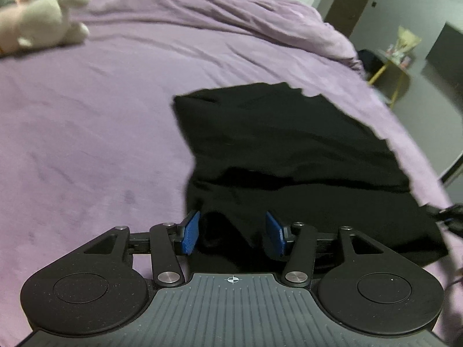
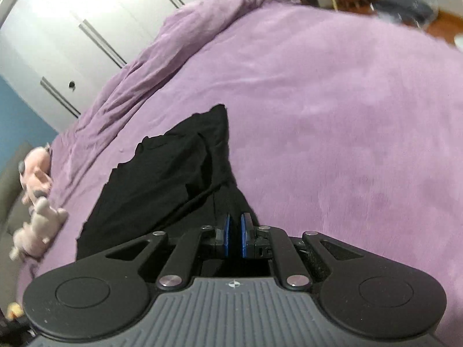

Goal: Fold small clothes

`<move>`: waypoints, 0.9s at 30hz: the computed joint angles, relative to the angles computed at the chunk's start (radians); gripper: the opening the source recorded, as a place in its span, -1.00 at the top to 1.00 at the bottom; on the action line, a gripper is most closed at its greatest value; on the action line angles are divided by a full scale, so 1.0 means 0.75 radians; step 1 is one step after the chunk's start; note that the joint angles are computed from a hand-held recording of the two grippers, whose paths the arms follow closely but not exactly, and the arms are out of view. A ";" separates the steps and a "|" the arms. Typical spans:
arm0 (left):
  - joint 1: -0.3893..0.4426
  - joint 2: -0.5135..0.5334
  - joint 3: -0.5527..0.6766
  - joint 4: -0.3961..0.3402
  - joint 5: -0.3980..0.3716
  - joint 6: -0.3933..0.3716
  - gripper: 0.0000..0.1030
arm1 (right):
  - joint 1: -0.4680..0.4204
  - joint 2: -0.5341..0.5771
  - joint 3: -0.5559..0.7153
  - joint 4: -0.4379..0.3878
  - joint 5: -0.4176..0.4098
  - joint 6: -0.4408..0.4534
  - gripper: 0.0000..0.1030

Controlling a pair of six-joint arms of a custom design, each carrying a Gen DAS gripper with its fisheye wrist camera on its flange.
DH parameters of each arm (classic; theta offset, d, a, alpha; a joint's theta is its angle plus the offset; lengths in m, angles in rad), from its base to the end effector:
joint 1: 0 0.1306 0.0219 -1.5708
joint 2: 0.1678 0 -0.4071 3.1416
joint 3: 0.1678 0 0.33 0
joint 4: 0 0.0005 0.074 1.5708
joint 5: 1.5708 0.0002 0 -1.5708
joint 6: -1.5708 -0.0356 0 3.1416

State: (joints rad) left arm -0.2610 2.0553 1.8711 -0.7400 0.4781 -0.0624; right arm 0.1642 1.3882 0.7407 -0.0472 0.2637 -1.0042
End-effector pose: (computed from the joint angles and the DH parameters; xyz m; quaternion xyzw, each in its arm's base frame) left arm 0.6303 -0.1858 0.3093 0.2226 0.8971 -0.2540 0.2849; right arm 0.3589 0.0496 0.2691 0.4170 0.7970 0.1326 0.4164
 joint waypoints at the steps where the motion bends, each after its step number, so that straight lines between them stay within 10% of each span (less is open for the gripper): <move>1: 0.003 0.013 0.023 -0.027 0.031 0.012 -0.03 | -0.001 0.002 0.005 -0.001 -0.002 0.023 0.86; 10: -0.001 0.036 0.058 -0.004 0.076 0.131 0.00 | 0.015 0.023 0.077 -0.088 -0.111 0.231 0.32; 15: 0.015 0.016 0.028 0.031 0.060 0.175 -0.02 | 0.079 0.070 0.147 -0.148 -0.017 0.379 0.88; 20: 0.024 -0.002 0.013 0.059 -0.013 0.137 -0.08 | 0.104 0.013 0.128 -0.111 0.274 0.294 0.89; 27: -0.005 -0.002 0.006 0.030 -0.050 -0.165 -0.24 | 0.077 0.033 0.126 -0.162 0.202 0.225 0.88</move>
State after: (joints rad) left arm -0.2644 2.0542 1.8756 -0.7172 0.4404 -0.1859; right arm 0.2216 1.4128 0.8355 -0.1686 0.4154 -0.8353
